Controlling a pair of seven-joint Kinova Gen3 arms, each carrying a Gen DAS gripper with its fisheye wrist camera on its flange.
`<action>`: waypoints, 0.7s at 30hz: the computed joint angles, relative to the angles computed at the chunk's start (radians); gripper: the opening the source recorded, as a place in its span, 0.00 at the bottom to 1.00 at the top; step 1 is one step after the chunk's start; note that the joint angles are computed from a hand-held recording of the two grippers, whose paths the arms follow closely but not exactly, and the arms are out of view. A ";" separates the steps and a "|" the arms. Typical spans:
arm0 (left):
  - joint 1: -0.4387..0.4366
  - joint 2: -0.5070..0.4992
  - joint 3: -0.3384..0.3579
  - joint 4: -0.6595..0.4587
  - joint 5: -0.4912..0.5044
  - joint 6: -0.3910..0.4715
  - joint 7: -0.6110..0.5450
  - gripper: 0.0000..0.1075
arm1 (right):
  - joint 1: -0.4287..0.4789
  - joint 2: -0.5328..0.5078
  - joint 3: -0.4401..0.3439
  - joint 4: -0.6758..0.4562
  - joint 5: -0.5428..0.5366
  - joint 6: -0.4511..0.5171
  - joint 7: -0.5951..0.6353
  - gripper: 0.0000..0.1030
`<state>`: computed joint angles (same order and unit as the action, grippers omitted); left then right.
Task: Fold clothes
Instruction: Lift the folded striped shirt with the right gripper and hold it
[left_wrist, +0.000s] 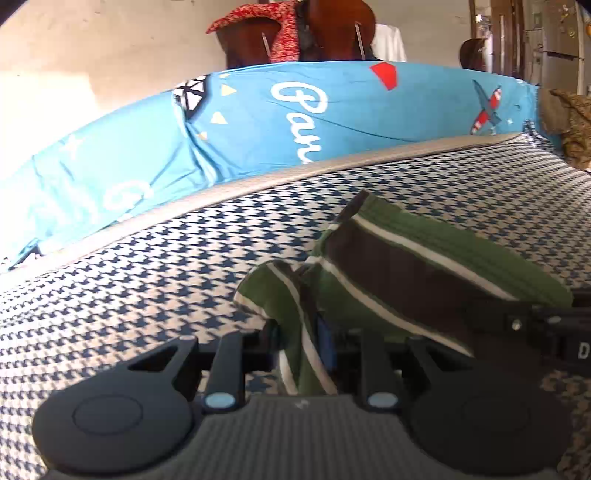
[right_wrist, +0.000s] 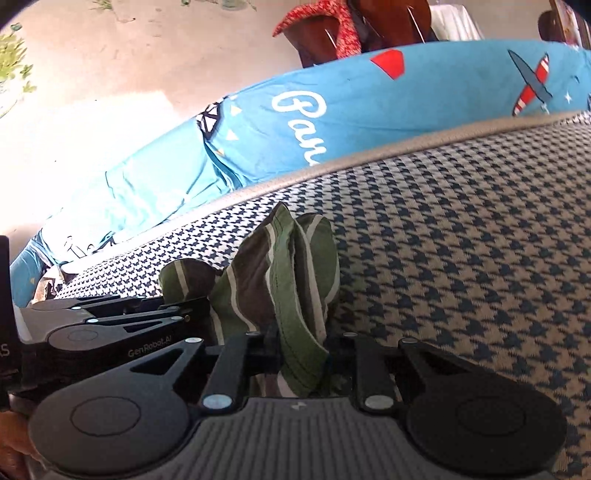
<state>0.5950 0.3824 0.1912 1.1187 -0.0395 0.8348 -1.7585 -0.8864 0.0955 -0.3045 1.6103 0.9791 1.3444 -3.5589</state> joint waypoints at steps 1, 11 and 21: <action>-0.008 0.006 0.001 -0.012 0.010 0.019 0.003 0.20 | -0.003 0.001 -0.002 -0.003 0.004 0.005 0.006 0.19; -0.152 0.144 0.041 -0.194 0.274 0.250 0.022 0.36 | 0.042 -0.023 0.018 -0.007 -0.118 -0.027 -0.015 0.19; -0.212 0.220 0.061 -0.245 0.400 0.293 0.024 0.71 | 0.112 -0.090 -0.020 0.088 -0.165 -0.129 -0.181 0.26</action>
<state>0.3828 0.6029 0.2522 0.8732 0.3607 1.1277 -1.7346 -0.7745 0.0053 -0.3241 1.6987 0.8146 1.2154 -3.7394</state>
